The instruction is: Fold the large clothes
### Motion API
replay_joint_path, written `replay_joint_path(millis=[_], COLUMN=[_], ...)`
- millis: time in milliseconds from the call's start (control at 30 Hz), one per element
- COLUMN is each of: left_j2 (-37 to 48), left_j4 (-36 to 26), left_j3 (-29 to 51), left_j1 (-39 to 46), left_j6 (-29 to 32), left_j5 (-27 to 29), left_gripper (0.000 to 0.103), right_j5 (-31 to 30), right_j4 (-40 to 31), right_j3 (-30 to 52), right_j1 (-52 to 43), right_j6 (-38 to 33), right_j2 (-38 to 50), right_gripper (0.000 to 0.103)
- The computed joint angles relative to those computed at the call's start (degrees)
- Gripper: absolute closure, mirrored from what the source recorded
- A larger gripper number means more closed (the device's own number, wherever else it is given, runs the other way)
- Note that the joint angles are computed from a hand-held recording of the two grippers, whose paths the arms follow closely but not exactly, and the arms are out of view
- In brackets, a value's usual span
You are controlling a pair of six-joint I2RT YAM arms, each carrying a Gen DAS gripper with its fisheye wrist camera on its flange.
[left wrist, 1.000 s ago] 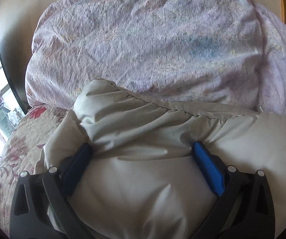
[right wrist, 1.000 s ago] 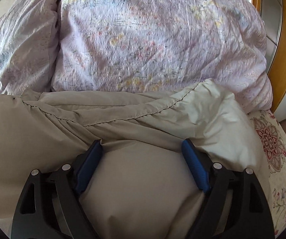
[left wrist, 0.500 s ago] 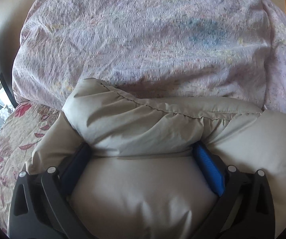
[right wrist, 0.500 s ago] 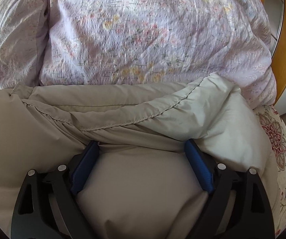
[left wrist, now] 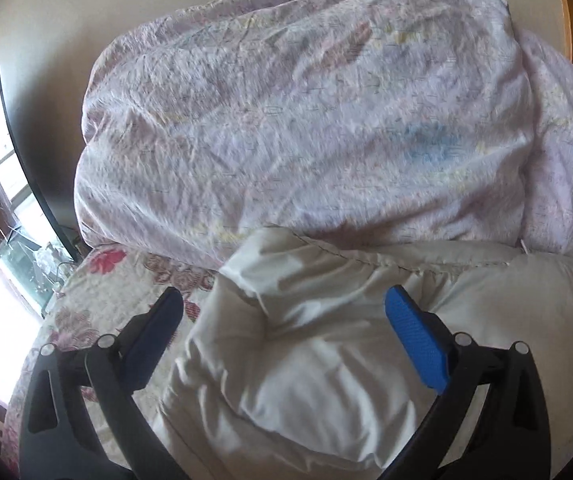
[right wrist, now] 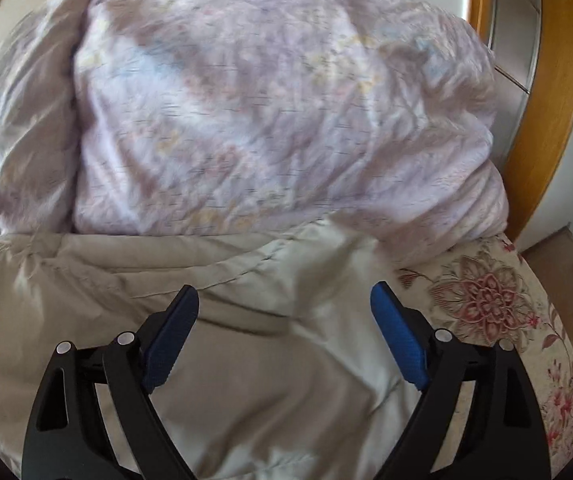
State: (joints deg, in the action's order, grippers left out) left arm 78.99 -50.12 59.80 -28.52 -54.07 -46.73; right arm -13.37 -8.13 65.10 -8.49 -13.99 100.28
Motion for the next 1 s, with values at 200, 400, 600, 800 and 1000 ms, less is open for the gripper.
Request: replay_joint_path(millis=[200, 400, 600, 800, 1000], left_j2=[3.59, -0.04, 1.26, 1.53, 0.71], left_j4=[2.69, 13.78, 17.11, 19.55, 24.15], left_j3=[-4.78, -11.42, -12.57, -13.62, -16.59], left_j1=[6.87, 11.78, 13.31, 15.28, 19.68], left_j6=[1.38, 4.35, 5.13, 6.19, 9.66], left_j5=[1.85, 7.95, 10.49, 13.32, 16.81], left_gripper=[0.002, 0.002, 0.002, 0.002, 0.002], right_j5=[1.58, 0.15, 0.71, 1.98, 2.28], right_j4=[1.61, 3.19, -0.28, -1.50, -3.27], right_j3=[3.40, 3.26, 7.08, 8.59, 10.52], right_j1=[-2.27, -3.29, -2.81, -2.27, -2.18], right_j6=[1.48, 1.77, 1.92, 1.61, 1.72], right_j2=[9.09, 11.02, 13.78, 14.96, 16.33], right_gripper=[0.014, 0.013, 0.010, 0.008, 0.007])
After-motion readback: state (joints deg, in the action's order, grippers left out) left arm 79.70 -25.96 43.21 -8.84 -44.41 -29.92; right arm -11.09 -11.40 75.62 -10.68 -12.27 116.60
